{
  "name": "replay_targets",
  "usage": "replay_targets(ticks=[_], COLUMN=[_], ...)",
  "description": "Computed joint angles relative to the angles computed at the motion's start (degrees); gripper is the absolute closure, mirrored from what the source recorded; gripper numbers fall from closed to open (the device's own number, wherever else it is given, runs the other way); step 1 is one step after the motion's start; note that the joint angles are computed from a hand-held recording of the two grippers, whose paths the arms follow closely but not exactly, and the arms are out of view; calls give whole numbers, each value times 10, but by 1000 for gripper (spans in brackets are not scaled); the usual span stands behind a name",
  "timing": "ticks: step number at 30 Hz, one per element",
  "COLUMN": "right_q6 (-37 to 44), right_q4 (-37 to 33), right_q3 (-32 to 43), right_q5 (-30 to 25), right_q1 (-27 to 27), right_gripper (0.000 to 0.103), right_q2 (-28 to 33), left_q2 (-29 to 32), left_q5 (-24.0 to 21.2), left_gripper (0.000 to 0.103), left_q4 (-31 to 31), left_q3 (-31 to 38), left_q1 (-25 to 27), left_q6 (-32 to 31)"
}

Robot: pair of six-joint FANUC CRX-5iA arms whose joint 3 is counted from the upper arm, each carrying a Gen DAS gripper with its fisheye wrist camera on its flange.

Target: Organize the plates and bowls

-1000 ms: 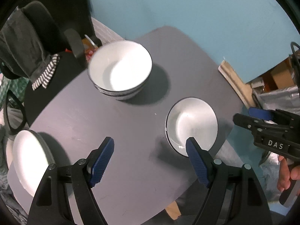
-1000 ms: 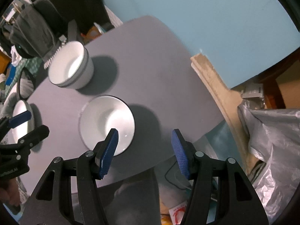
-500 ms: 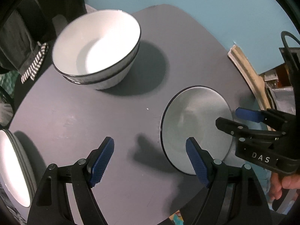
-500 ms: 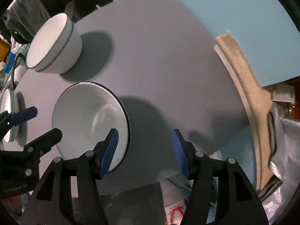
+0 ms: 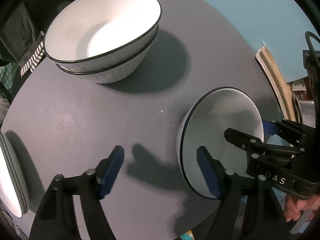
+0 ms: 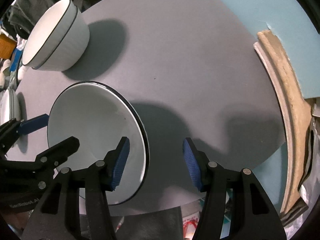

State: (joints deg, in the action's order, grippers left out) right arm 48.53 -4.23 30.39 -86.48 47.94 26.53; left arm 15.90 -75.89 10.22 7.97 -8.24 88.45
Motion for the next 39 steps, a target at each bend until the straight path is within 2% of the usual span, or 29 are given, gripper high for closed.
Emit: replay_targets(ticks=[5,7,10,14,18,23,28,34,36,39], right_q6=[10,8,12,16,25,28,26,1,15,9], right_q4=[-11,-16,-20,-29,-38,-48,-53,-58,-57,-47], right_q3=[20,31,33,38,52,75,87,92,135,132], right_q5=[-9,-15,-15,-18,-27,-43,-53,-49,-68,-63], right_q1=[-8,-5,-5,-9,-12,-11,-16,-7,-23,-20], right_gripper=[60,65,67,75,83,89,89,90,90,93], right_q2=[14,20,20,21,26,37,41,46,73,72], left_q2=[12,17,21,31,35,54,61,56,53,50], left_q5=[-15,-21,-26,-38,-44,-58,-72,-66,-62,-58], left_gripper=[47,50,58,73,80,84,87,87,89,91], left_q4=[2,10,26,42,48,69,79,88,83,75], left_q3=[8,10,9,15,18,34,37,26,19,16], left_q1=[2,4,9,11,13,22,19,25,32,16], left_q6=[6,6,4,-8,-15,-22,-19,-25,-35,-17])
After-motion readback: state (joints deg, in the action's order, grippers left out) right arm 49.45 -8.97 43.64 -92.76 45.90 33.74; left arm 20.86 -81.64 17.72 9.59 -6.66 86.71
